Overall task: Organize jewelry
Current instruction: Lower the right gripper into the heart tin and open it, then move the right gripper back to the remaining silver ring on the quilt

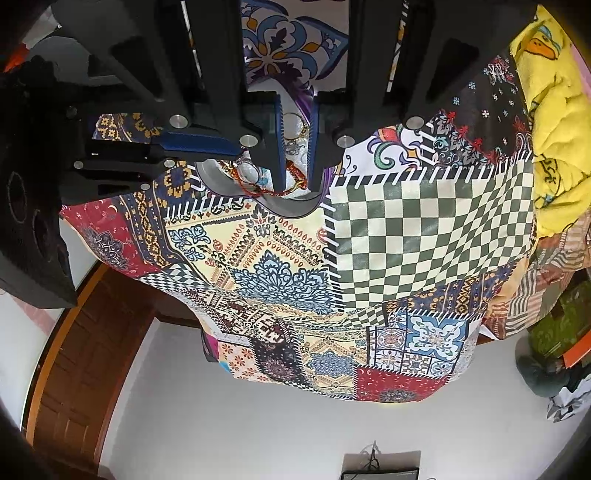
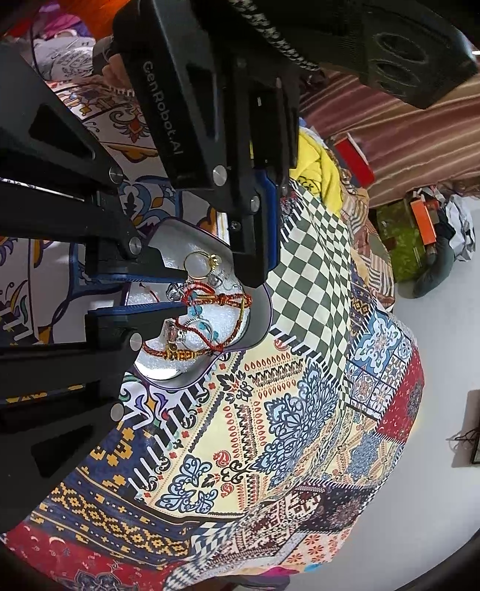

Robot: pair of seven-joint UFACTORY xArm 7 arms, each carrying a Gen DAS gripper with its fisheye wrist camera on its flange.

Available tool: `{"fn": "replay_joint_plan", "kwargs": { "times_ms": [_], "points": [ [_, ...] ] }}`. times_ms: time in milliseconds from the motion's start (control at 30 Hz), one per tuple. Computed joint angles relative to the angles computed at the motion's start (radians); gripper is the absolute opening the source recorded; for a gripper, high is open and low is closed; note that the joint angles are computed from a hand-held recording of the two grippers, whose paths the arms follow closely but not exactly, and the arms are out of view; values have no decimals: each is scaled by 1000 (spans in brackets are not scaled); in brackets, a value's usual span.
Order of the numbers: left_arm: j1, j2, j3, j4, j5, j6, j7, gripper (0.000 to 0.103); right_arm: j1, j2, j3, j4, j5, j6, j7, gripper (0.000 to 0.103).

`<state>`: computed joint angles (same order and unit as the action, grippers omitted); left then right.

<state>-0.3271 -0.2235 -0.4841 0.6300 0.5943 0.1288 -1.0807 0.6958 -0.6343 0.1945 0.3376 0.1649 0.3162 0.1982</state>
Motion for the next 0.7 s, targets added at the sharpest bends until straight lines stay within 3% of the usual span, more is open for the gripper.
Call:
{"fn": "replay_joint_plan", "kwargs": {
  "times_ms": [67,133,200,300,700],
  "points": [
    [-9,-9,3,-1,-9,13,4,9,-19,-4,25,6,-20,16,15,13],
    [-19,-26,6,-7,-23,23,8,11,-27,-14,39,7,-32,24,30,22],
    [-30,-51,8,-15,-40,35,17,17,-33,-37,50,2,-41,30,49,27],
    [-28,-88,-10,-18,-50,67,17,29,-40,-72,59,-2,-55,44,75,28],
    [-84,-251,-20,-35,-191,174,79,36,-85,-346,54,-50,-93,194,149,28]
  ]
}}
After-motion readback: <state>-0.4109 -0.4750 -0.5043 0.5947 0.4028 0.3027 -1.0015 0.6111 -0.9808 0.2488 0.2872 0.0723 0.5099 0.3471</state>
